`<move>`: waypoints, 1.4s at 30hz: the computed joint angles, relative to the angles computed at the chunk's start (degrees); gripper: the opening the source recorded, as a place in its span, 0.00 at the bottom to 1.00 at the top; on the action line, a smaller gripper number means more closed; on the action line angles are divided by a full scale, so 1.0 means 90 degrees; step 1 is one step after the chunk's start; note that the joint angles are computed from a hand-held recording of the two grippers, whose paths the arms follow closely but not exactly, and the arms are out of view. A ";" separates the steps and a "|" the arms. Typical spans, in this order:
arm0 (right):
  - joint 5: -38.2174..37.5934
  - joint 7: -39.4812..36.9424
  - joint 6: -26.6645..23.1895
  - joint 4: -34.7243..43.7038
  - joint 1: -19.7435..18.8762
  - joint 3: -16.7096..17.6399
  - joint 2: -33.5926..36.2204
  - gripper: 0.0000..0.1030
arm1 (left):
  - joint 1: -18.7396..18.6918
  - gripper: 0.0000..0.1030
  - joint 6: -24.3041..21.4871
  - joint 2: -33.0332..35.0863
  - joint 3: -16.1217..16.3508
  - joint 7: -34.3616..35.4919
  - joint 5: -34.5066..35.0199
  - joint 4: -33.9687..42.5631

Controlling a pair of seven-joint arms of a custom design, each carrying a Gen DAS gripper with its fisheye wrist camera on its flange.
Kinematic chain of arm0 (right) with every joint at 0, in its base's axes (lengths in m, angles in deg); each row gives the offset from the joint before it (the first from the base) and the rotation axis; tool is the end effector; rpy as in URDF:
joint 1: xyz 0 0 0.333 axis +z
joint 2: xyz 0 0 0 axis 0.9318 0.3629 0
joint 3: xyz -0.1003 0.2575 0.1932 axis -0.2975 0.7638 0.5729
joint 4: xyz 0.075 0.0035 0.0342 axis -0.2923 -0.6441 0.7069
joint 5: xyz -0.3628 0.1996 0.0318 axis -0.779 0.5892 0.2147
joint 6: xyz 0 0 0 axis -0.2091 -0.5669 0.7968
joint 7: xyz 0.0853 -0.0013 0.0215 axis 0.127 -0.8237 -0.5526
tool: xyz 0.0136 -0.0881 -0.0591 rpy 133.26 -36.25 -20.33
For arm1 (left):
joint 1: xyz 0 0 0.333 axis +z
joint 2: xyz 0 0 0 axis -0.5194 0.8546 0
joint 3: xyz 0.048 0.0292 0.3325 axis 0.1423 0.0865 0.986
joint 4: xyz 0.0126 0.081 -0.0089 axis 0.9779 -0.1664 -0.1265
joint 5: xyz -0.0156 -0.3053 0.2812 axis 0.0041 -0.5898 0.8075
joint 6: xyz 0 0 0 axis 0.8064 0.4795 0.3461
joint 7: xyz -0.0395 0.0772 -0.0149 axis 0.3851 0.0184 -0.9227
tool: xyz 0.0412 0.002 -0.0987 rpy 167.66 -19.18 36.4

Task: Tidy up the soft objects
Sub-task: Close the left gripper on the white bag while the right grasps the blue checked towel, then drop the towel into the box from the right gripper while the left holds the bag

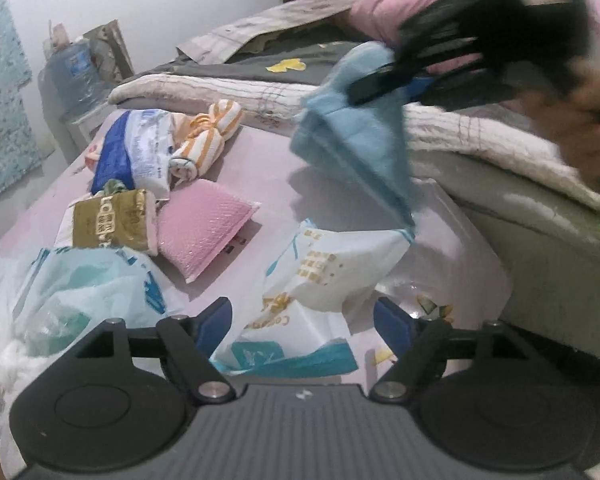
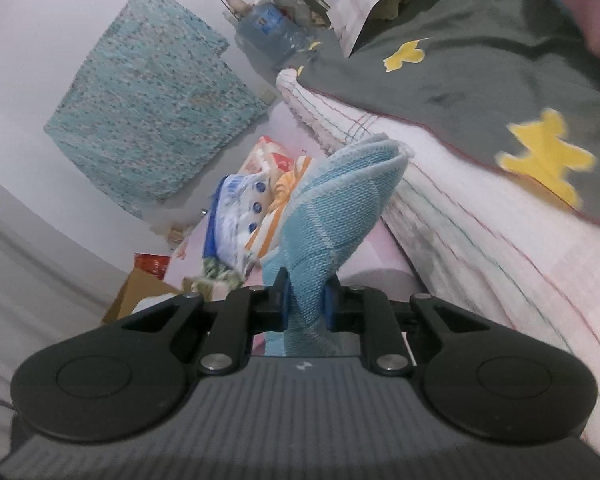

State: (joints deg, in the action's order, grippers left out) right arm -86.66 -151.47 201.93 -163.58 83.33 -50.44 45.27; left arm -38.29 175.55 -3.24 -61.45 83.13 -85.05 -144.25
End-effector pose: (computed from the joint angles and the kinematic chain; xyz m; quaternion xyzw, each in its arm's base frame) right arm 0.4829 0.2574 0.5087 -0.2404 0.8272 -0.1733 0.4774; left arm 0.6205 -0.2166 0.5521 -0.1140 0.9300 -0.3253 0.1273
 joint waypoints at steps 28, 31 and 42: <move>-0.1467 0.0966 -0.0978 0.0779 0.0909 0.0456 -0.0002 0.14 | 0.0637 0.48 -0.1741 -0.0127 0.0352 -0.2054 -0.0947 0.1225; -0.1796 0.0638 -0.0567 0.1377 0.0902 0.0350 0.0316 0.14 | 0.0842 0.48 -0.1905 -0.0103 0.0470 -0.2340 -0.1328 0.1493; 0.1061 -0.4036 0.1836 0.5358 0.0695 0.0078 0.3329 0.14 | 0.1446 0.48 -0.1122 0.0868 0.0607 -0.3735 -0.1242 0.3117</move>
State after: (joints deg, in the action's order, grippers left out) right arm -77.11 -187.80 218.46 -115.35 89.59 -49.74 75.22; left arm -25.28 165.45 4.57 -55.98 49.52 -96.23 -116.19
